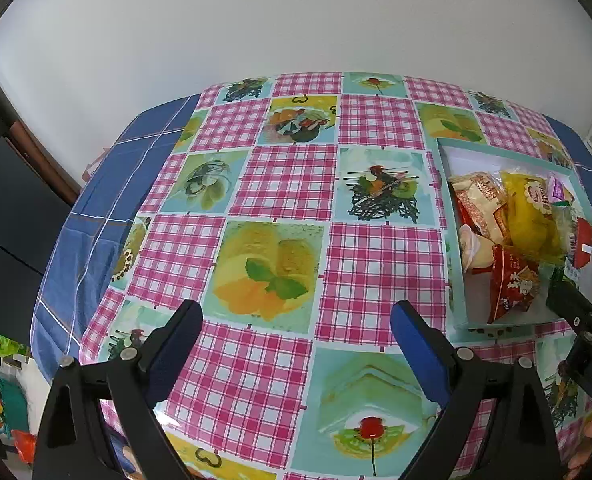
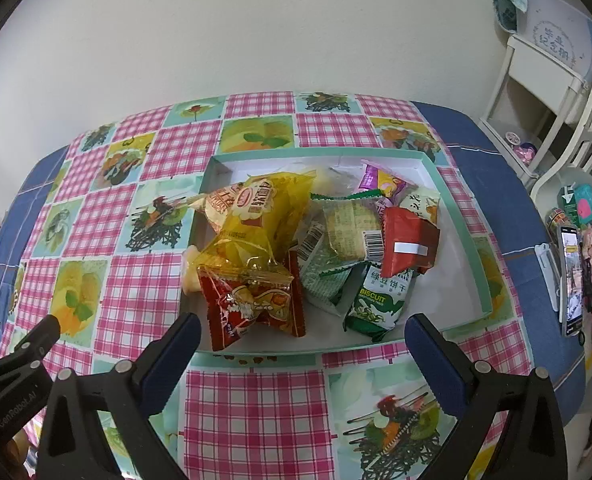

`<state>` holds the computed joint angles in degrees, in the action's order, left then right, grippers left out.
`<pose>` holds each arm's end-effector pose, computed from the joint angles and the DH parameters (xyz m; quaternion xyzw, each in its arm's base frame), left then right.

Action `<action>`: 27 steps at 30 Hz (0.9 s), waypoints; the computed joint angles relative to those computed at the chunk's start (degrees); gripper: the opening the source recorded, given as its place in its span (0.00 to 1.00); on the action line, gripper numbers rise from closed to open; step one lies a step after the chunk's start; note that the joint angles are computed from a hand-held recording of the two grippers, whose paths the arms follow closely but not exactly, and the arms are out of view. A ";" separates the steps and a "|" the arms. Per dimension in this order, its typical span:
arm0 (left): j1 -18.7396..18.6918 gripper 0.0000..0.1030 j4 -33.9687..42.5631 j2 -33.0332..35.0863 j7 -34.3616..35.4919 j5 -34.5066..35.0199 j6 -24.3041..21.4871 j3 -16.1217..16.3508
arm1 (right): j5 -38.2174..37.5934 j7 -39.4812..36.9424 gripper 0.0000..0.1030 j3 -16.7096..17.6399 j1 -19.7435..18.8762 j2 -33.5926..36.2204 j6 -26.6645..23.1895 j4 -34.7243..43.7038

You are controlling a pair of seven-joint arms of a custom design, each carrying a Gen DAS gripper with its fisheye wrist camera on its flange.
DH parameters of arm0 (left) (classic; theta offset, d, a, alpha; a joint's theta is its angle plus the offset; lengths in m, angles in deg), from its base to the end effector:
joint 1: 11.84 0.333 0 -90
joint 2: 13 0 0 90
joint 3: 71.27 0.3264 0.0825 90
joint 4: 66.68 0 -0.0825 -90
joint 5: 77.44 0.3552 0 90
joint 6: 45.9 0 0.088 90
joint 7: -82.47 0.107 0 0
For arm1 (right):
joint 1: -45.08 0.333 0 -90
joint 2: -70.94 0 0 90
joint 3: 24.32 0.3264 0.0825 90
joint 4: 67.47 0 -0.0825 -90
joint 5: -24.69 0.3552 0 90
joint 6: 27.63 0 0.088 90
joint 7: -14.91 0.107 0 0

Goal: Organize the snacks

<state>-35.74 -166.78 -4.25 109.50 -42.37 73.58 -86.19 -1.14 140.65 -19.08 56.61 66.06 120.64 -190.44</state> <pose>0.4929 -0.3478 0.5278 -0.7363 0.6191 -0.1186 0.2458 0.5102 0.1635 0.5206 -0.6716 0.6762 -0.2391 0.1860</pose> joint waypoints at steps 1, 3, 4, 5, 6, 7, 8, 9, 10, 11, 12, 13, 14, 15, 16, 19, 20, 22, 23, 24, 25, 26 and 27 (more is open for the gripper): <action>-0.06 0.92 0.14 0.14 -0.10 0.02 -0.11 -0.01 | 0.03 -0.06 1.00 -0.02 0.01 -0.02 -0.03 -0.01; -0.15 0.92 0.28 0.25 -0.18 0.09 -0.33 0.00 | -0.04 -0.05 1.00 -0.04 -0.01 -0.06 -0.08 -0.03; -0.16 0.92 0.33 0.29 -0.21 0.06 -0.39 0.02 | 0.03 -0.09 1.00 -0.05 -0.01 -0.07 -0.03 -0.06; -0.18 0.92 0.37 0.33 -0.23 0.01 -0.45 0.03 | 0.03 -0.09 1.00 -0.05 -0.02 -0.07 -0.03 -0.06; -0.18 0.92 0.37 0.34 -0.23 0.00 -0.46 0.04 | -0.01 -0.04 1.00 -0.04 -0.02 -0.06 -0.02 -0.06; -0.17 0.92 0.34 0.32 -0.24 0.00 -0.44 0.06 | -0.01 -0.04 1.00 -0.04 -0.03 -0.06 -0.02 -0.06; -0.18 0.92 0.28 0.30 -0.24 0.02 -0.39 0.06 | 0.03 -0.13 1.00 -0.04 -0.02 -0.06 -0.04 -0.06; -0.17 0.92 0.25 0.27 -0.18 0.01 -0.36 0.07 | 0.03 -0.13 1.00 -0.04 -0.02 -0.06 -0.04 -0.06; -0.17 0.92 0.25 0.27 -0.18 0.01 -0.36 0.07 | 0.05 -0.10 1.00 -0.03 -0.01 -0.06 -0.11 -0.04; -0.16 0.92 0.29 0.30 -0.14 -0.06 -0.36 0.06 | 0.01 -0.05 1.00 -0.02 -0.01 -0.05 -0.09 -0.04; -0.11 0.92 0.27 0.29 -0.04 -0.18 -0.28 0.07 | 0.01 -0.05 1.00 -0.02 -0.01 -0.05 -0.09 -0.04; -0.13 0.92 0.32 0.32 -0.09 -0.20 -0.33 0.06 | 0.07 -0.14 1.00 -0.03 0.00 -0.03 -0.07 -0.03; -0.12 0.92 0.26 0.28 -0.06 -0.21 -0.29 0.07 | 0.07 -0.14 1.00 -0.04 0.00 -0.03 -0.07 -0.03; -0.14 0.92 0.30 0.32 -0.11 -0.16 -0.31 0.07 | -0.01 -0.05 1.00 -0.02 0.00 -0.04 -0.10 -0.01; -0.14 0.92 0.28 0.31 -0.13 -0.16 -0.30 0.08 | -0.11 0.06 1.00 0.00 0.00 0.00 -0.11 0.01; -0.07 0.92 0.13 0.24 -0.01 -0.33 -0.15 0.08 | -0.08 0.11 1.00 -0.01 0.04 0.02 -0.16 0.02; -0.06 0.92 0.08 0.22 0.00 -0.34 -0.14 0.08 | -0.01 0.01 1.00 -0.02 0.07 0.04 -0.24 0.06; -0.03 0.92 0.03 0.20 0.01 -0.34 -0.06 0.09 | 0.05 -0.22 1.00 -0.09 0.05 0.04 -0.18 -0.02; -0.01 0.92 0.00 0.18 0.03 -0.36 -0.03 0.09 | 0.09 -0.32 1.00 -0.10 0.05 0.05 -0.20 -0.01; 0.01 0.92 -0.06 0.16 0.02 -0.38 0.01 0.09 | 0.14 -0.41 1.00 -0.12 0.04 0.07 -0.22 -0.01; 0.04 0.92 -0.14 0.11 0.07 -0.43 0.06 0.09 | 0.16 -0.47 1.00 -0.13 0.04 0.08 -0.24 -0.01; 0.07 0.92 -0.19 0.07 0.10 -0.48 0.08 0.09 | 0.09 -0.34 1.00 -0.09 0.05 0.10 -0.29 0.03; 0.07 0.92 -0.08 0.13 0.10 -0.49 0.00 0.09 | 0.08 -0.33 1.00 -0.10 0.05 0.07 -0.35 0.02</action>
